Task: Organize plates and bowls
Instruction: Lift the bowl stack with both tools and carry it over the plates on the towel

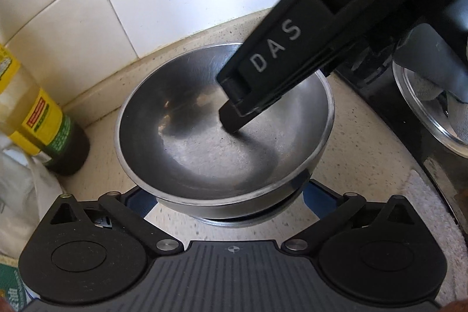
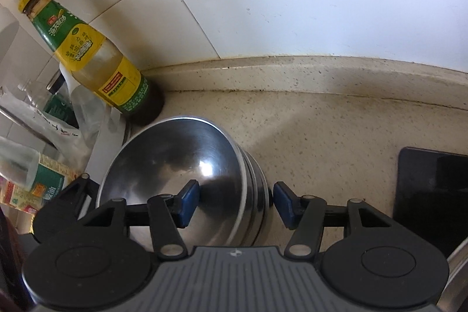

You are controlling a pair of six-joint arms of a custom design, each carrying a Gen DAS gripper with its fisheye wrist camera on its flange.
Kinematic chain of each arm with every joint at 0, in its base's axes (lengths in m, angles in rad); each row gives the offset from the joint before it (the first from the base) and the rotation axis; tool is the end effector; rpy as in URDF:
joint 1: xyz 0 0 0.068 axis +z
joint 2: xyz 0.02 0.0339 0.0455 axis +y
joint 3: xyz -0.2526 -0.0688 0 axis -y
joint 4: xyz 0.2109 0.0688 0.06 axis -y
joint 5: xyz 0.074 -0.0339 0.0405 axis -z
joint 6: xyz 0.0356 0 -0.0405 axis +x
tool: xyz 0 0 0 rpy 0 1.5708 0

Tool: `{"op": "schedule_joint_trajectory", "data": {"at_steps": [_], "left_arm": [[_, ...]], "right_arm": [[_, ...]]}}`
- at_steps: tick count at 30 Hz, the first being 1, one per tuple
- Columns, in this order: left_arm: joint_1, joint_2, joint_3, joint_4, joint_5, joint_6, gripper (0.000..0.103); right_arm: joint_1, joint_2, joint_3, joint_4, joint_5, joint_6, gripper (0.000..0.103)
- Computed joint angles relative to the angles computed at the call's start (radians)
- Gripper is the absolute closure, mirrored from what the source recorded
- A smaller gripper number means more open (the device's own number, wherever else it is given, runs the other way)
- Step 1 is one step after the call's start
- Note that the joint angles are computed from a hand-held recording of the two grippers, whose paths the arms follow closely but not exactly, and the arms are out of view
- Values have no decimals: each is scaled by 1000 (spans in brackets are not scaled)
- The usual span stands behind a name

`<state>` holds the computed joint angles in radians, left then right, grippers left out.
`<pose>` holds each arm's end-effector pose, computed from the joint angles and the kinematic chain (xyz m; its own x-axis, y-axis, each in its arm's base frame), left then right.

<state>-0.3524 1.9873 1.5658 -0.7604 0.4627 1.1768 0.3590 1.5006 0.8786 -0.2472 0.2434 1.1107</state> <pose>0.3505 -0.1458 0.2150 0.0985 0.8442 -0.5269 0.9815 0.0051 0.1916 0.2640 0.0899 0.2084 -0.4926 0.7440 -0.4515 0.5540 0.6682 0.4966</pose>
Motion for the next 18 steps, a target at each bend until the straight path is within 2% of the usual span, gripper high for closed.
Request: {"op": "schedule_joint_trajectory", "data": {"at_steps": [10, 18], "left_arm": [[-46, 13, -58, 99, -58, -40, 0], [-54, 2, -60, 103, -54, -61, 0]], "right_arm": [[-81, 14, -72, 162, -91, -54, 31], [-78, 28, -79, 197, -76, -100, 27]]}}
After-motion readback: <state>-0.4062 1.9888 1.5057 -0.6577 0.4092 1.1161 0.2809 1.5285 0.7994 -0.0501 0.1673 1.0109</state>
